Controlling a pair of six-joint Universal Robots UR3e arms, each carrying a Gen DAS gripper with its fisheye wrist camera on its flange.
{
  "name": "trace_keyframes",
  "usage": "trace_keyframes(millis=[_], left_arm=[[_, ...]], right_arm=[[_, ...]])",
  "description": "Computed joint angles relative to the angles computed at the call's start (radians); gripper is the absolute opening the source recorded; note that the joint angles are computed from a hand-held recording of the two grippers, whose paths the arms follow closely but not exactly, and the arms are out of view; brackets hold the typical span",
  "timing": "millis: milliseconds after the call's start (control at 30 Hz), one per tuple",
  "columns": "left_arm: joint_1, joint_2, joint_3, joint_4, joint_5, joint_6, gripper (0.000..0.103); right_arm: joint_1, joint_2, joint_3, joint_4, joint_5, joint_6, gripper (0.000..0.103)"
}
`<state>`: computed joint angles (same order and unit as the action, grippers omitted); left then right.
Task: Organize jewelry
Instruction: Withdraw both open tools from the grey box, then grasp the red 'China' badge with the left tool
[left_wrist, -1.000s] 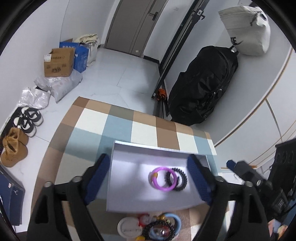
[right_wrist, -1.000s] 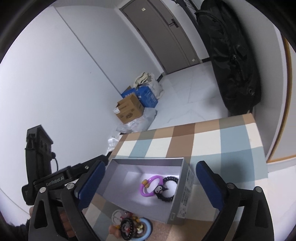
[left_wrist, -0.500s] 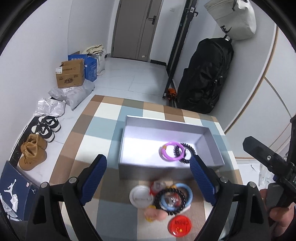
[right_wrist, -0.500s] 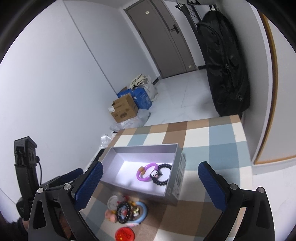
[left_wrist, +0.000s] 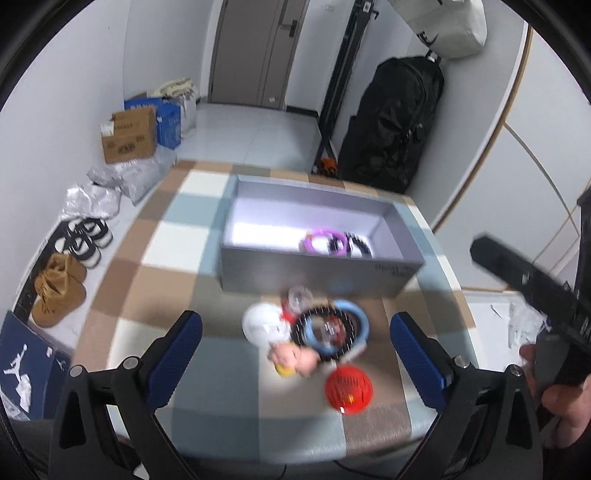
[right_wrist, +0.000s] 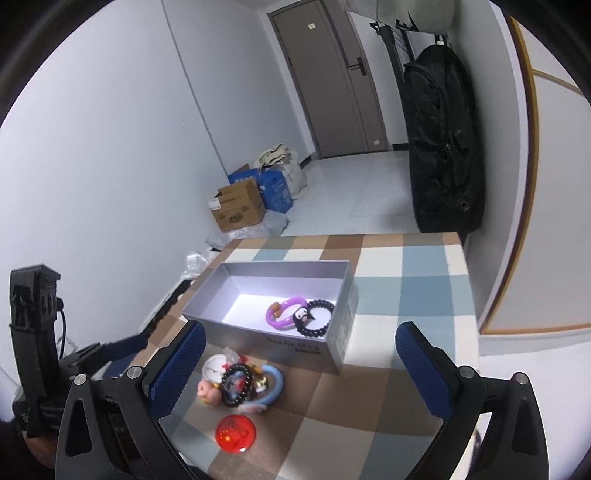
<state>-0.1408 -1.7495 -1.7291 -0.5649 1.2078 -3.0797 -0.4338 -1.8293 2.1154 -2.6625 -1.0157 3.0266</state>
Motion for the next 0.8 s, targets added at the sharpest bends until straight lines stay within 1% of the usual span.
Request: trace_keyframes(millis=[33, 100, 400, 467, 533, 600, 633, 733, 800], left_arm=[[0.001, 0.005, -0.004, -0.019, -0.014, 0.007, 0.099], [-0.013, 0.009, -0.006, -0.059, -0.012, 0.014, 0.099], [-0.081, -0.007, 0.005, -0.161, 0.048, 0.067, 0.099], [-0.094, -0.018, 0.019, -0.172, 0.067, 0.075, 0.099], [-0.119, -0.041, 0.046, -0.188, 0.109, 0.077, 0.099], [-0.115, -0.042, 0.042, -0.19, 0.095, 0.076, 0.093], [-0.12, -0.046, 0.048, -0.199, 0.098, 0.077, 0.092], [-0.152, -0.064, 0.066, -0.198, 0.152, 0.076, 0.089], [-0.163, -0.068, 0.075, -0.203, 0.16, 0.085, 0.086]], right_arm=[[-0.003, -0.005, 0.001, 0.004, 0.0, 0.0, 0.103], [-0.007, -0.016, 0.003, 0.011, -0.007, 0.001, 0.103], [-0.043, -0.053, 0.004, 0.073, -0.017, 0.016, 0.103], [-0.051, -0.055, 0.002, 0.084, -0.015, 0.017, 0.103], [-0.059, -0.058, -0.002, 0.099, -0.011, 0.02, 0.103], [-0.067, -0.062, 0.0, 0.104, -0.005, 0.021, 0.103], [-0.071, -0.066, 0.001, 0.108, -0.003, 0.02, 0.103], [-0.073, -0.067, -0.001, 0.118, -0.004, 0.018, 0.103], [-0.077, -0.066, -0.001, 0.119, -0.004, 0.015, 0.103]])
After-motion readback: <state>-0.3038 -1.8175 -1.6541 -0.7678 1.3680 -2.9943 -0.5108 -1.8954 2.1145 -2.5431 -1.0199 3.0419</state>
